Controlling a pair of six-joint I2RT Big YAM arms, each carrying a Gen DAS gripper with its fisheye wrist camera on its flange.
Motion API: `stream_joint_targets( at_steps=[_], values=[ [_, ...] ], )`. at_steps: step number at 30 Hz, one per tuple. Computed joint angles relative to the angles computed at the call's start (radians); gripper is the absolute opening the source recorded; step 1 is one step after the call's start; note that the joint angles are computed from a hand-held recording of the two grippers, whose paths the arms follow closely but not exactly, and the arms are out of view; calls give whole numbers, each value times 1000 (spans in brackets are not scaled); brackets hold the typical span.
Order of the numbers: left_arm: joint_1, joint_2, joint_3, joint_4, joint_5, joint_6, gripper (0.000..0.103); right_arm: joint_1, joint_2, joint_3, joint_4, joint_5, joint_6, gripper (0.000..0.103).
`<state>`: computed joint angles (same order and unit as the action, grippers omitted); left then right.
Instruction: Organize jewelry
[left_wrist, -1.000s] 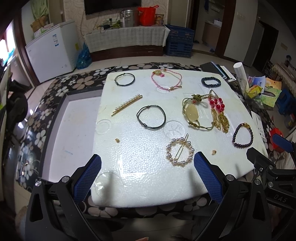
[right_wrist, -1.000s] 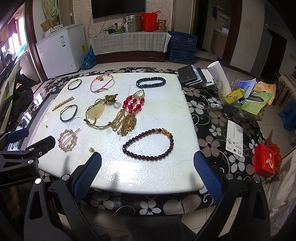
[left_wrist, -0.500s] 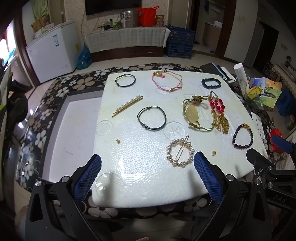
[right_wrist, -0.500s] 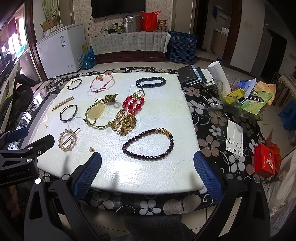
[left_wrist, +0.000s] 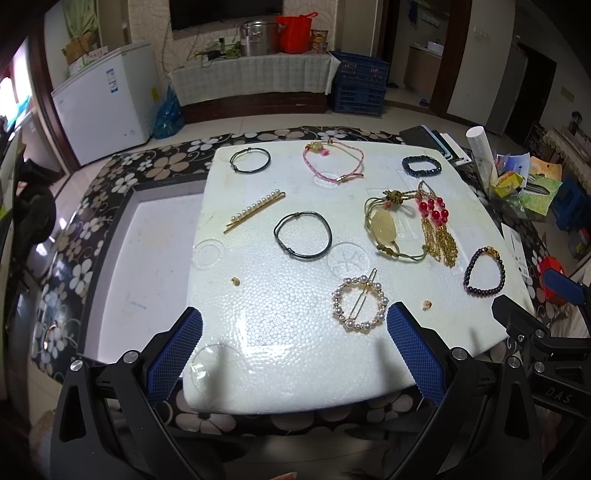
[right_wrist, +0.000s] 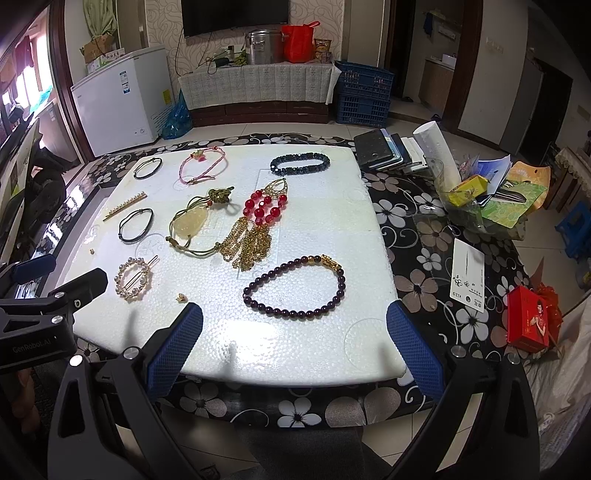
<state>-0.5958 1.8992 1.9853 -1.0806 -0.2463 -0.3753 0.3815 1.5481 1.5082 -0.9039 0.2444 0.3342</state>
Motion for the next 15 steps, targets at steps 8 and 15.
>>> stream_joint_targets(
  at_steps=[8, 15],
  values=[
    [-1, 0, -1, 1, -1, -2, 101, 0, 2, 4, -2, 0, 0, 98],
    [-4, 2, 2, -1, -13, -4, 101, -3, 3, -1, 2, 3, 6, 98]
  ],
)
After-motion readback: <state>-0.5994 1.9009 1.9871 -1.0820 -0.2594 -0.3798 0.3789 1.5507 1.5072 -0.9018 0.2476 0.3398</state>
